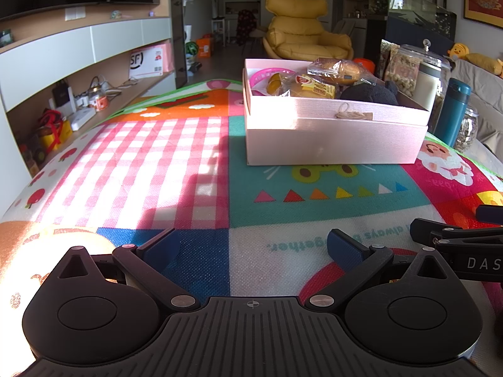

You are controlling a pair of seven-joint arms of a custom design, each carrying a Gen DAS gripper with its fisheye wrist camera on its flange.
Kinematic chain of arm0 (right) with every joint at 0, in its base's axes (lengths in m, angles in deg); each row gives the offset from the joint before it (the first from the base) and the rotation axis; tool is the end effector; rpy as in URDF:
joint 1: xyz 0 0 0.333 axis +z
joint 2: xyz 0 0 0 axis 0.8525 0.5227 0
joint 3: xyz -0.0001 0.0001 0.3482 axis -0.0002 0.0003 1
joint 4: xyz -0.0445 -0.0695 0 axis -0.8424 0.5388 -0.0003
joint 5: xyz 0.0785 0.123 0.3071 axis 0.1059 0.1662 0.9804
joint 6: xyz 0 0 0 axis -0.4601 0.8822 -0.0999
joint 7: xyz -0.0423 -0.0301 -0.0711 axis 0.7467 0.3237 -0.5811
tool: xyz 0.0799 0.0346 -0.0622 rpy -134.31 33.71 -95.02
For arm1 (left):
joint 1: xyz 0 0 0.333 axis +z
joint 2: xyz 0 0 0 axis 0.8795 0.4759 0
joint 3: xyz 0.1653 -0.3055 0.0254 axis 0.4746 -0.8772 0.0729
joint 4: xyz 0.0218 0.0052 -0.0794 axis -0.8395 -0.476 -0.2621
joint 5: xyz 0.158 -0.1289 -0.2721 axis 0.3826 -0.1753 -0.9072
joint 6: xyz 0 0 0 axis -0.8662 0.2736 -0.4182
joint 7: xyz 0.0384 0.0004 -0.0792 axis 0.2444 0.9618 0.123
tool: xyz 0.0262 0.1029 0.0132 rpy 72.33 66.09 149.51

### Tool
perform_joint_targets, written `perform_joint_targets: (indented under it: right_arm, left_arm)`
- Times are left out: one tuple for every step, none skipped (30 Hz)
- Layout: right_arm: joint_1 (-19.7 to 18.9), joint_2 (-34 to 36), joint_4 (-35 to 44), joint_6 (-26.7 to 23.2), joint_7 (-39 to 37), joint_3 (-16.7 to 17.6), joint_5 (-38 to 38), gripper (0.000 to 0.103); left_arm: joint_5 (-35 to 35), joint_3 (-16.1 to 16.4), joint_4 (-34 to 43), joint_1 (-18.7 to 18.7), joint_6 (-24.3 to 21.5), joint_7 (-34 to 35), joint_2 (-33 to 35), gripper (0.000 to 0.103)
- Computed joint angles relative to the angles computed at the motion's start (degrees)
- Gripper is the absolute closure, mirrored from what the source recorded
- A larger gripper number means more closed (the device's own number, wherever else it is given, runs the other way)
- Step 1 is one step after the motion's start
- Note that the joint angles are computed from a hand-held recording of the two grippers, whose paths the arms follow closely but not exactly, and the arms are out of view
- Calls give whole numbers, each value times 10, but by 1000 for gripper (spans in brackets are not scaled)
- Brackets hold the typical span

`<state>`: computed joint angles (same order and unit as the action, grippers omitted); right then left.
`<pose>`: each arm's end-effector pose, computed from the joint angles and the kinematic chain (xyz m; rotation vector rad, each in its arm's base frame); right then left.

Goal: Organize objects

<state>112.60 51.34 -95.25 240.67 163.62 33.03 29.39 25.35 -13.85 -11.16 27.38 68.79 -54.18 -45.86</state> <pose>0.6242 0.4200 0.3442 -1.8221 1.5055 -0.6914 0.5924 -0.4073 0.3475 -1.7808 1.5594 -0.7414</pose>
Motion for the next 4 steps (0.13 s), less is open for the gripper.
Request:
perform_joint_targets:
  right_arm:
    - [0, 0, 0, 0, 0, 0, 0, 0]
    - [-1, 1, 1, -1, 0, 0, 0, 0]
    - [0, 0, 0, 0, 0, 0, 0, 0]
    - [0, 0, 0, 0, 0, 0, 0, 0]
  left_arm:
    - [0, 0, 0, 0, 0, 0, 0, 0]
    - [1, 0, 0, 0, 1, -2, 0, 0]
    - [0, 0, 0, 0, 1, -1, 0, 0]
    - [0, 0, 0, 0, 1, -2, 1, 0]
